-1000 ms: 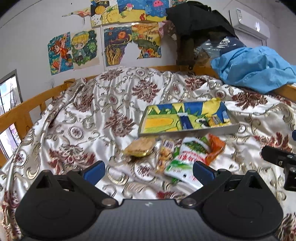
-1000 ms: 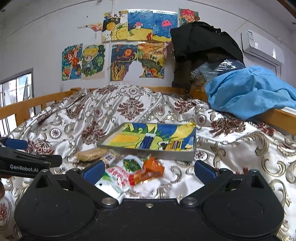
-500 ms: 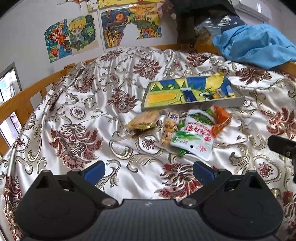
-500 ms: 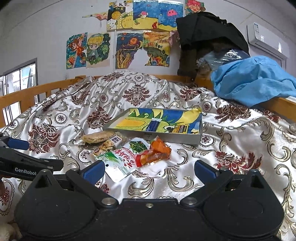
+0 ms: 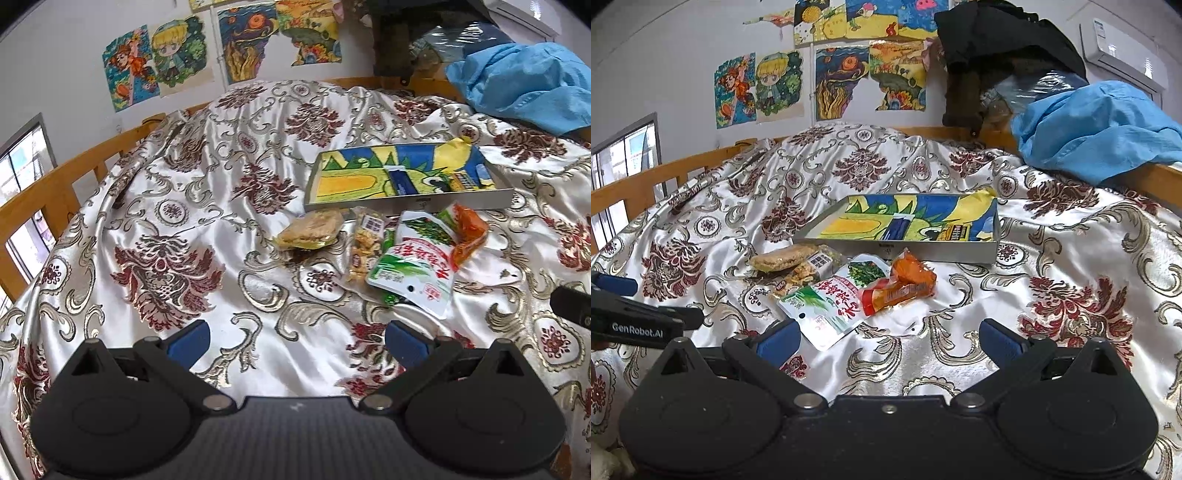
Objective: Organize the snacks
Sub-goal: 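Lift both tools away from the tray back toward the remaining snacks, then grasp the nut bar with left tool while right tool grasps green vegetable bag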
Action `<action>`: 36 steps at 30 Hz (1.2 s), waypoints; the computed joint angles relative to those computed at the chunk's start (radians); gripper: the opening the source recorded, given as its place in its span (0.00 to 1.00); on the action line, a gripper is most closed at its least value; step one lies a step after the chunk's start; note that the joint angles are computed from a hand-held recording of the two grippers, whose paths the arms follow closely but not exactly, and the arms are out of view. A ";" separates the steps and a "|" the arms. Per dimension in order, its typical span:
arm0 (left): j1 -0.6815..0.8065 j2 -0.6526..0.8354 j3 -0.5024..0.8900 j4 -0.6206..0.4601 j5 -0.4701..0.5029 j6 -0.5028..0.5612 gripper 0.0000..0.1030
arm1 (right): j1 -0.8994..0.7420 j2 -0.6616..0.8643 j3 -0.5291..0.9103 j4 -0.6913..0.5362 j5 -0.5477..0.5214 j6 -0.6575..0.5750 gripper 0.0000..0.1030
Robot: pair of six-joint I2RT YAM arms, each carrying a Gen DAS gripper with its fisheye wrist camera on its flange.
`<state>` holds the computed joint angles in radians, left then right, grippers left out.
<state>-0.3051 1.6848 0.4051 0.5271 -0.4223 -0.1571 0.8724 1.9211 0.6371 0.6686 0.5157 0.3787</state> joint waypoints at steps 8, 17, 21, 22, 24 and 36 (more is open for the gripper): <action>0.061 0.044 0.044 -0.012 0.012 -0.008 1.00 | -0.029 0.077 0.087 -0.015 -0.069 -0.047 0.99; 0.115 0.099 0.092 -0.009 0.029 -0.011 1.00 | -0.055 0.165 0.190 -0.031 -0.125 -0.074 0.99; 0.138 0.132 0.122 -0.009 0.043 -0.017 1.00 | -0.063 0.198 0.242 -0.060 -0.150 -0.074 0.99; 0.142 0.140 0.129 -0.007 0.046 -0.016 1.00 | -0.065 0.208 0.262 -0.078 -0.157 -0.076 0.99; 0.154 0.154 0.145 -0.002 0.052 -0.017 1.00 | -0.067 0.225 0.298 -0.109 -0.163 -0.079 0.99; 0.284 0.307 0.358 -0.031 0.356 0.020 1.00 | -0.091 0.349 0.523 -0.263 -0.248 -0.071 0.99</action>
<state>-0.0211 1.9921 0.7628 0.4957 -0.0668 -0.1368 0.7816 2.2703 1.1601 0.4053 0.2680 0.3081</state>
